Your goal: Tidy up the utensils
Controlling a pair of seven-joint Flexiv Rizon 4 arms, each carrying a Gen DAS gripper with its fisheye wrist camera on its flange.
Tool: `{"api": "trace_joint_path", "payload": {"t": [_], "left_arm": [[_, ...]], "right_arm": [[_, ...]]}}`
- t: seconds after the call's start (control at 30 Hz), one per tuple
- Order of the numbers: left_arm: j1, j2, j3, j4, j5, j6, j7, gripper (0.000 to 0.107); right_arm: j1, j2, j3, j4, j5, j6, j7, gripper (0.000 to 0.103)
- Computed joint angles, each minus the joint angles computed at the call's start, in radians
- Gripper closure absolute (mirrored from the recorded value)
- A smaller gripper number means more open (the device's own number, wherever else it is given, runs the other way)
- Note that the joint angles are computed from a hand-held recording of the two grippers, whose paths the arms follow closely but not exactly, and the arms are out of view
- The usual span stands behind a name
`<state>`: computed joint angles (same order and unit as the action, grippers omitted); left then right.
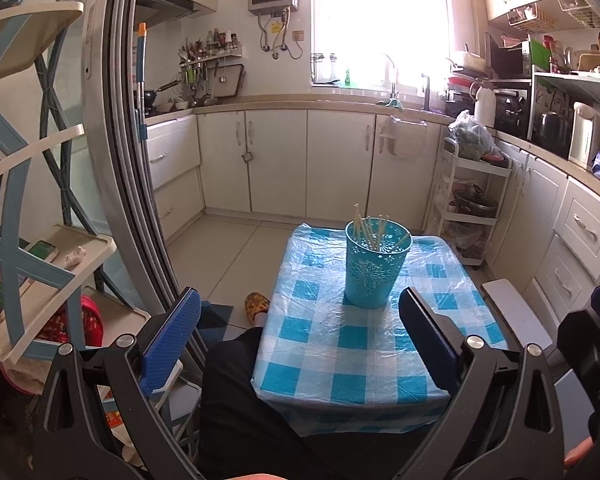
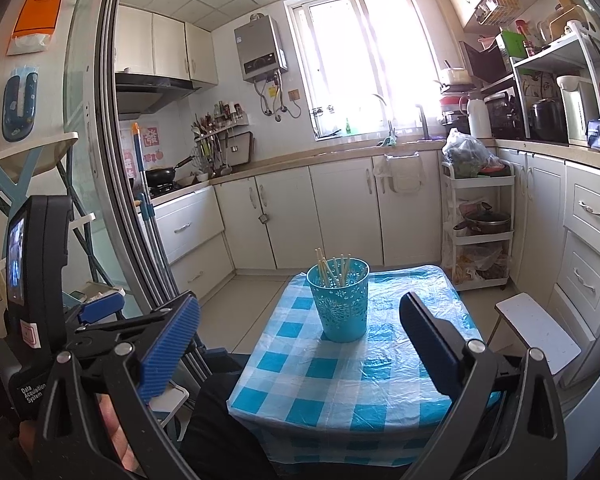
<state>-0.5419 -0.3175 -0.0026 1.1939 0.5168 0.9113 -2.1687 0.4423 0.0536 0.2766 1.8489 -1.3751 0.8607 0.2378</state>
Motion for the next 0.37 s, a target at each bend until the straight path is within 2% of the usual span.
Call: {"api": "trace_joint_path", "payload": {"t": [0.37], "left_arm": [[0.035, -0.097, -0.020, -0.047, -0.153, -0.062, 0.129, 0.011]], "right_arm": [[-0.010, -0.041, -0.027, 0.000, 0.118, 0.029, -0.045, 0.007]]}}
